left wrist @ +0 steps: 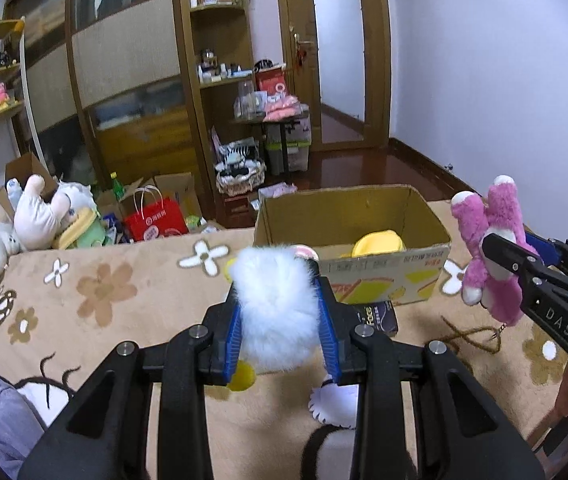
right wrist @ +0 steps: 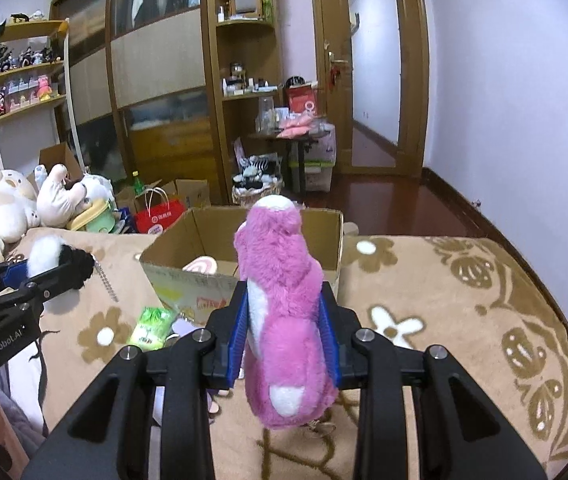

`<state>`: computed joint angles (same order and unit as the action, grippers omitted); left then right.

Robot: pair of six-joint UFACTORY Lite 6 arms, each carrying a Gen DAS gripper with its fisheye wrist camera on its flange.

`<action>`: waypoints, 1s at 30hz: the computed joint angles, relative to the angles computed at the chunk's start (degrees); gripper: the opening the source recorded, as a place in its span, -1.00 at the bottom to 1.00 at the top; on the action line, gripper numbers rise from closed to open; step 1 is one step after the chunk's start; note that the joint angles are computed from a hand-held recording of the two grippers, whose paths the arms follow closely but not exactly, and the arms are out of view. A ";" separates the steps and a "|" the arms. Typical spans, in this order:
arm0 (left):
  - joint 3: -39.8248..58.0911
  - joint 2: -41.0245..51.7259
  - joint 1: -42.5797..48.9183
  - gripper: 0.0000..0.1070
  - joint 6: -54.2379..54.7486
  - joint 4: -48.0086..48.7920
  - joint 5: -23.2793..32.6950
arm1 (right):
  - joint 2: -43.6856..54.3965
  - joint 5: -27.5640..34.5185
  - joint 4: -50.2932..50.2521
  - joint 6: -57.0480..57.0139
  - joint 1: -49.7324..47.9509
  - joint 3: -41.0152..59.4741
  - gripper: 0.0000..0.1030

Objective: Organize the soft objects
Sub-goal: 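Lift both plushes over the box and open both tools to release them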

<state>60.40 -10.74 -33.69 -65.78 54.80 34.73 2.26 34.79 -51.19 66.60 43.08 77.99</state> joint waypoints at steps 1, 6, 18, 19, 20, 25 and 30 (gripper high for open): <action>0.25 -0.01 -0.06 -0.41 -0.35 0.73 0.04 | -0.05 0.27 -0.34 0.06 0.09 0.40 -0.34; 1.84 0.38 -0.83 -0.40 -2.37 4.65 0.57 | -0.05 0.15 -0.88 -1.08 -0.35 2.76 -0.34; 6.38 2.20 1.10 -0.40 -2.63 7.24 -1.18 | 2.39 1.00 -2.21 -2.82 0.50 8.20 -0.34; 7.18 2.67 1.22 -0.40 -2.57 7.30 -1.17 | 2.53 0.66 -2.03 -3.18 0.21 8.48 -0.34; 8.21 3.33 1.27 -0.40 -2.49 7.34 -1.15 | 2.92 0.47 -1.82 -3.57 -0.01 9.13 -0.34; 12.25 6.38 2.79 -0.40 -1.29 7.04 -2.24 | 4.97 -0.39 -1.12 -5.45 -1.33 12.23 -0.34; 17.08 10.49 3.51 -0.40 0.13 7.75 -2.08 | 8.18 -1.07 1.04 -8.74 -3.05 16.68 -0.33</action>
